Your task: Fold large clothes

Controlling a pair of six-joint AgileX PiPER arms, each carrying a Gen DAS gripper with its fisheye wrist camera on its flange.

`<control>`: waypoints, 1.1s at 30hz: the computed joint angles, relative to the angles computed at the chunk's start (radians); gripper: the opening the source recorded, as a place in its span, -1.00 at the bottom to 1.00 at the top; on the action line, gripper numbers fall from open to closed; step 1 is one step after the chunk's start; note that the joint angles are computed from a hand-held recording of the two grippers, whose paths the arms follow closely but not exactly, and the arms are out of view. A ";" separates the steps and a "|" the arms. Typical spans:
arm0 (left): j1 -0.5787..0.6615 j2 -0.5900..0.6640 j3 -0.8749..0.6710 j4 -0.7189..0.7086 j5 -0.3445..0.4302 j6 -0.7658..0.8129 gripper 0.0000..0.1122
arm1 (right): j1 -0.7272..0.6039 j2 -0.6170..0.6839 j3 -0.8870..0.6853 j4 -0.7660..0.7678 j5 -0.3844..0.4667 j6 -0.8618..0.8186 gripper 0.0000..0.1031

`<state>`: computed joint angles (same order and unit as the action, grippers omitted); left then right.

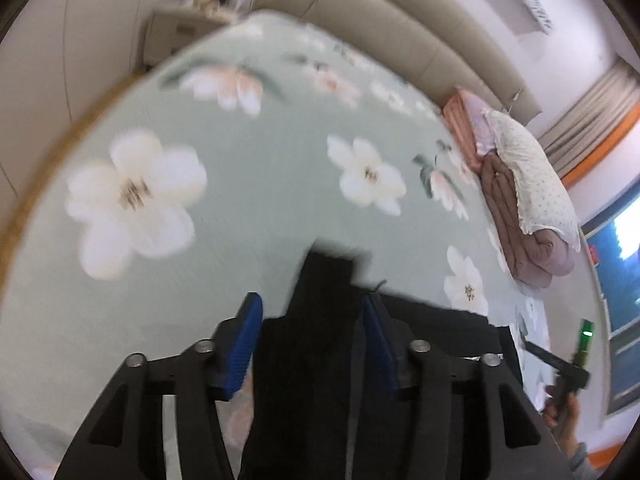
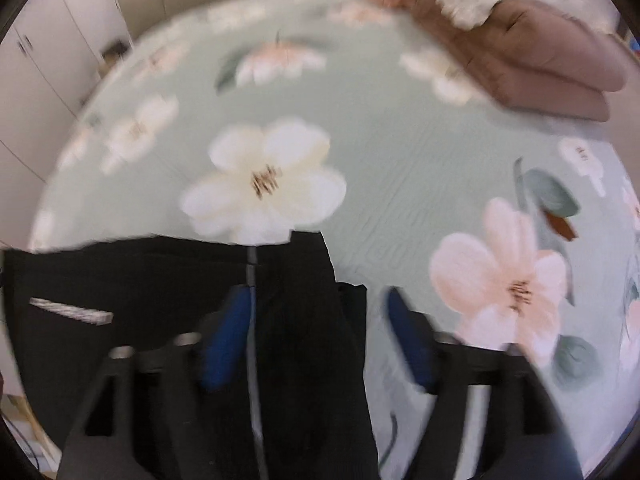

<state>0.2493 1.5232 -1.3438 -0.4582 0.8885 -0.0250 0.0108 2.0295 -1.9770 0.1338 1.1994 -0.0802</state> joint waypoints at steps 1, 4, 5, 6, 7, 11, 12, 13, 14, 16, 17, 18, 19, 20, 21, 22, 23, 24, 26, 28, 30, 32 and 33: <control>-0.004 -0.022 -0.004 0.015 0.012 -0.010 -0.03 | -0.008 -0.088 0.080 0.031 -0.023 -0.007 0.77; -0.102 -0.098 -0.001 0.096 0.037 -0.103 -0.03 | 0.030 -0.235 0.204 0.064 -0.004 -0.004 0.77; -0.182 -0.141 0.036 0.111 0.015 -0.125 -0.03 | 0.052 -0.269 0.241 0.070 0.005 -0.007 0.76; -0.252 -0.166 0.065 0.136 -0.003 -0.168 -0.03 | 0.095 -0.309 0.293 0.067 0.008 -0.010 0.72; -0.328 -0.177 0.091 0.142 -0.017 -0.209 -0.03 | 0.142 -0.339 0.332 0.046 0.000 0.006 0.68; -0.706 -0.121 0.146 0.437 -0.108 -0.565 -0.03 | 0.379 -0.414 0.497 -0.157 -0.129 0.107 0.61; -0.769 -0.083 0.139 0.537 -0.094 -0.665 -0.03 | 0.433 -0.428 0.543 -0.224 -0.178 0.147 0.61; -0.818 -0.032 0.126 0.637 -0.053 -0.765 -0.03 | 0.471 -0.451 0.603 -0.253 -0.234 0.169 0.61; -0.853 -0.016 0.144 0.719 -0.052 -0.865 -0.03 | 0.479 -0.451 0.632 -0.241 -0.266 0.159 0.61; -0.877 -0.009 0.215 0.782 -0.123 -0.974 0.03 | 0.447 -0.403 0.671 -0.135 -0.285 0.085 0.61; -0.869 0.013 0.225 0.765 -0.136 -0.969 0.03 | 0.426 -0.383 0.692 -0.087 -0.298 0.058 0.62; -0.852 0.031 0.217 0.714 -0.137 -0.923 0.02 | 0.402 -0.366 0.715 -0.032 -0.314 0.027 0.66; -0.835 0.043 0.224 0.688 -0.152 -0.906 0.02 | 0.370 -0.351 0.743 0.032 -0.338 -0.019 0.67; -0.832 0.056 0.221 0.693 -0.157 -0.906 0.02 | 0.354 -0.351 0.775 0.066 -0.375 -0.047 0.67; -0.844 0.079 0.198 0.728 -0.132 -0.911 0.04 | 0.358 -0.352 0.785 0.059 -0.389 -0.041 0.68; -0.856 0.091 0.176 0.746 -0.106 -0.913 0.05 | 0.366 -0.348 0.773 0.040 -0.378 -0.022 0.68; -0.850 0.095 0.152 0.733 -0.077 -0.891 0.05 | 0.375 -0.340 0.742 0.018 -0.340 -0.001 0.67; -0.840 0.087 0.144 0.710 -0.069 -0.870 0.04 | 0.369 -0.331 0.704 0.020 -0.293 -0.005 0.61; -0.794 0.036 0.140 0.611 -0.079 -0.779 0.04 | 0.331 -0.328 0.612 0.085 -0.192 -0.052 0.44; -0.730 -0.019 0.149 0.486 -0.142 -0.666 0.04 | 0.301 -0.347 0.546 0.136 -0.189 -0.091 0.44; -0.657 -0.014 0.109 0.390 -0.155 -0.584 0.04 | 0.302 -0.322 0.456 0.126 -0.210 -0.063 0.44; -0.602 0.037 0.065 0.337 -0.142 -0.538 0.04 | 0.315 -0.232 0.353 0.135 -0.203 -0.044 0.44; -0.584 0.062 0.060 0.328 -0.137 -0.533 0.04 | 0.333 -0.158 0.291 0.117 -0.179 -0.026 0.43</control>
<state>-0.3349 1.5856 -1.2838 -0.1303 0.7513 -0.5585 0.3441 1.8716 -1.6862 0.2506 1.0200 -0.1061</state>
